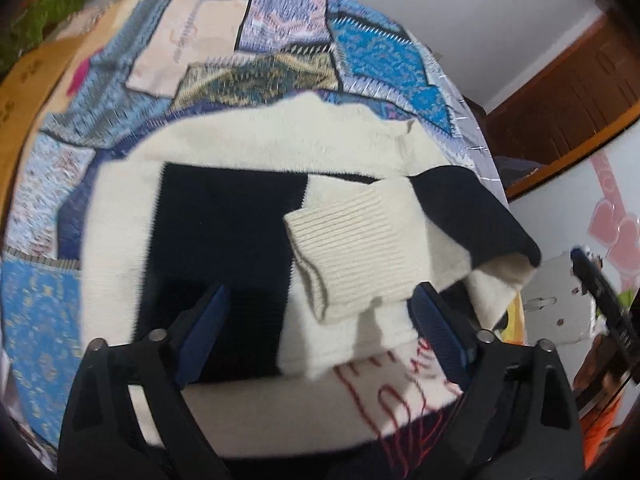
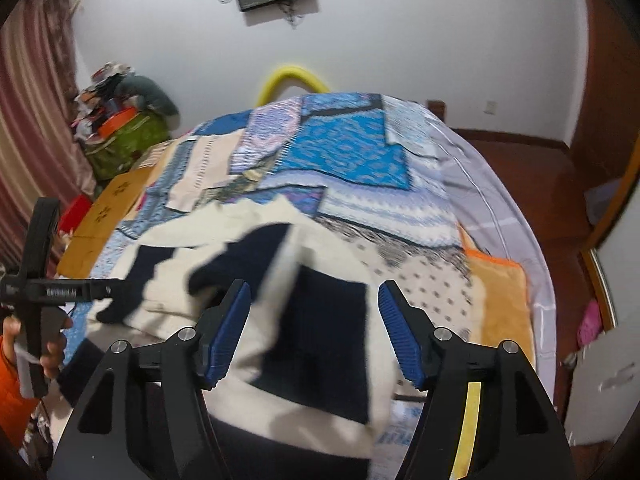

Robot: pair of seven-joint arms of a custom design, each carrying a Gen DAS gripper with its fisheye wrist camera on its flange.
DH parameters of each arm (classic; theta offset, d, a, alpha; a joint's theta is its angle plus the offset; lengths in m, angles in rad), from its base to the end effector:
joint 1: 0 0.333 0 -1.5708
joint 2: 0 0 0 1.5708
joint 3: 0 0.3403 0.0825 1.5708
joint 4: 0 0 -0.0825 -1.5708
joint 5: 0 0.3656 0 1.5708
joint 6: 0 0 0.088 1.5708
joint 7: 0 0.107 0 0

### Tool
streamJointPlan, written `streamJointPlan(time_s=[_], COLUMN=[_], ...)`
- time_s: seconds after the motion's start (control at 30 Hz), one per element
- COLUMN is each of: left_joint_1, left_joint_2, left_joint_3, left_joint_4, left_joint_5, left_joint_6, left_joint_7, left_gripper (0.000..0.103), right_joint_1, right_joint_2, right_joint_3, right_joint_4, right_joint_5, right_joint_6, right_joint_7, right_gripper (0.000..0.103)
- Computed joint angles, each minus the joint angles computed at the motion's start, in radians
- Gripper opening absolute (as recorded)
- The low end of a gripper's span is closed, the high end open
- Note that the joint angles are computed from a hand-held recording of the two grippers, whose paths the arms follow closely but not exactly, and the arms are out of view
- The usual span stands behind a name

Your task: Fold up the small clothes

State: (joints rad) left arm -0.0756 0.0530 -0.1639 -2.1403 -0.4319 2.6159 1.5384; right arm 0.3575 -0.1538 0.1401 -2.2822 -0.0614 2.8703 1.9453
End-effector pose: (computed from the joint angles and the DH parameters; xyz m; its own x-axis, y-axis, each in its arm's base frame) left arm 0.5547 -0.1245 0.4595 0.0524 -0.9319 0.3590 -0.9261 -0.1798 -0.3316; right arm 0.4542 0.2547 0.5381 0.2437 -0.9535 -0.1774 -0.7549 -0.0717 -0.6519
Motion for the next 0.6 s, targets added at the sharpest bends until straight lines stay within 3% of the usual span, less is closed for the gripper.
streamJointPlan(time_s=[0.3, 0.4, 0.47, 0.5, 0.6], left_joint_1=[0.012, 0.01, 0.013, 0.019, 0.03], left_joint_2=[0.087, 0.098, 0.105, 0.11, 0.117], left_joint_3=[-0.017, -0.021, -0.026, -0.03, -0.038], left_joint_4=[0.07, 0.082, 0.092, 0.097, 0.104], left_joint_5=[-0.072, -0.055, -0.057, -0.075, -0.124], left_joint_6=[-0.047, -0.047, -0.051, -0.055, -0.061], left_joint_7=[-0.026, -0.035, -0.018, 0.002, 0.041], left_gripper=[0.079, 0.057, 0.034, 0.03, 0.006], right_joint_1=[0.007, 0.019, 0.025, 0.027, 0.025], right_joint_2=[-0.009, -0.008, -0.008, -0.01, -0.009], right_joint_3=[-0.041, -0.051, -0.055, -0.056, -0.055], right_joint_4=[-0.079, -0.101, -0.111, -0.116, -0.117], right_joint_5=[0.111, 0.162, 0.193, 0.205, 0.226], right_joint_6=[0.019, 0.028, 0.032, 0.034, 0.042], right_joint_7=[-0.072, -0.108, -0.132, -0.14, -0.147], right_gripper=[0.063, 0.063, 0.063, 0.063, 0.063])
